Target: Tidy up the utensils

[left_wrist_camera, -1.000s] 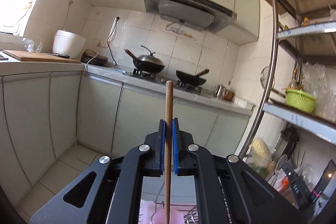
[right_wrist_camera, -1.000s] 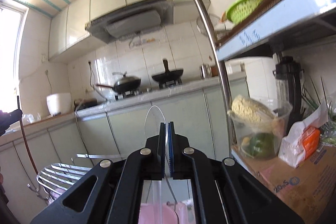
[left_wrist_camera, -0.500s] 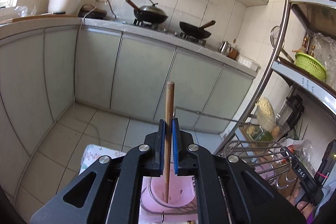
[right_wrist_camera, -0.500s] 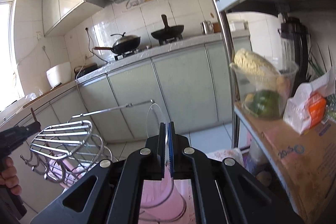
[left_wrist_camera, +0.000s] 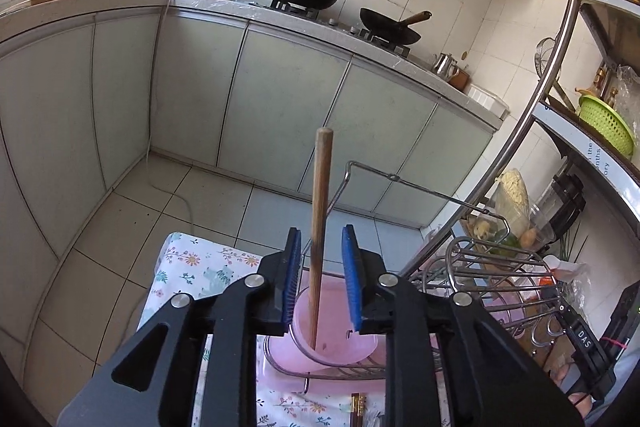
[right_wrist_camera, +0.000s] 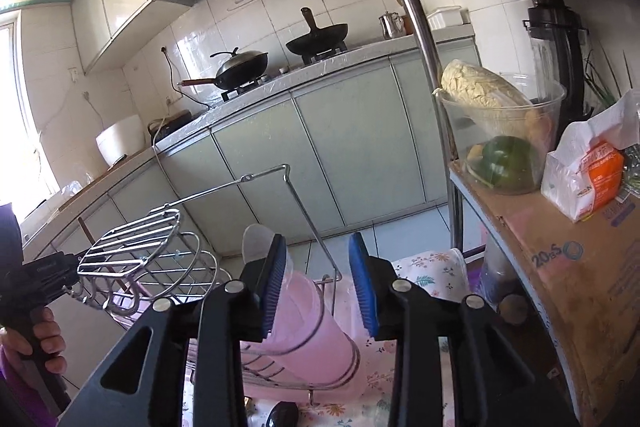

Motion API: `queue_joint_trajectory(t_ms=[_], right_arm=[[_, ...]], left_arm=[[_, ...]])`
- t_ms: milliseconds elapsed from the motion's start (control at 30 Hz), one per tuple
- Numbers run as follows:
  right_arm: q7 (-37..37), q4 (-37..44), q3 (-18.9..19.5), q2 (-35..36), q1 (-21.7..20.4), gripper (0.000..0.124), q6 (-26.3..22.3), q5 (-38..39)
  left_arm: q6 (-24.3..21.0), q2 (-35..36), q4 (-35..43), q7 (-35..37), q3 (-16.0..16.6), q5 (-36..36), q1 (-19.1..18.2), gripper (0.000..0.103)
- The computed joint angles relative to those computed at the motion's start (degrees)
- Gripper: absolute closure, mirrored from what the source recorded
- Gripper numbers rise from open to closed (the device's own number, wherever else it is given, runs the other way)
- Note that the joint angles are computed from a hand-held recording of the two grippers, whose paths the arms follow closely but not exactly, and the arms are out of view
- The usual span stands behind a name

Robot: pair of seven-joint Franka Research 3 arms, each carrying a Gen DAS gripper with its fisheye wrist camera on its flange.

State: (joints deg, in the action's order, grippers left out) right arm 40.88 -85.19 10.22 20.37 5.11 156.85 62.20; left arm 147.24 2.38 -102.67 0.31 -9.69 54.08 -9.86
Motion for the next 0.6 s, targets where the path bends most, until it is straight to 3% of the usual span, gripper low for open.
queue_joint_trajectory(t_ms=[333,600], right_arm=[[-5.44,-9.83,-2.01,-7.71,-0.81,0.091,-1.69,7.93],[-1.64,-15.9,-5.0,-10.63,1.51,0.091,-5.04,3.62]], left_arm=[[0.56,-5.01,-5.91,-2.86,-1.93,1.35,-0.08,0.082],[2.04,-6.38,-9.25,-0.09,-3.57,-2.35,-0.56,0.082]])
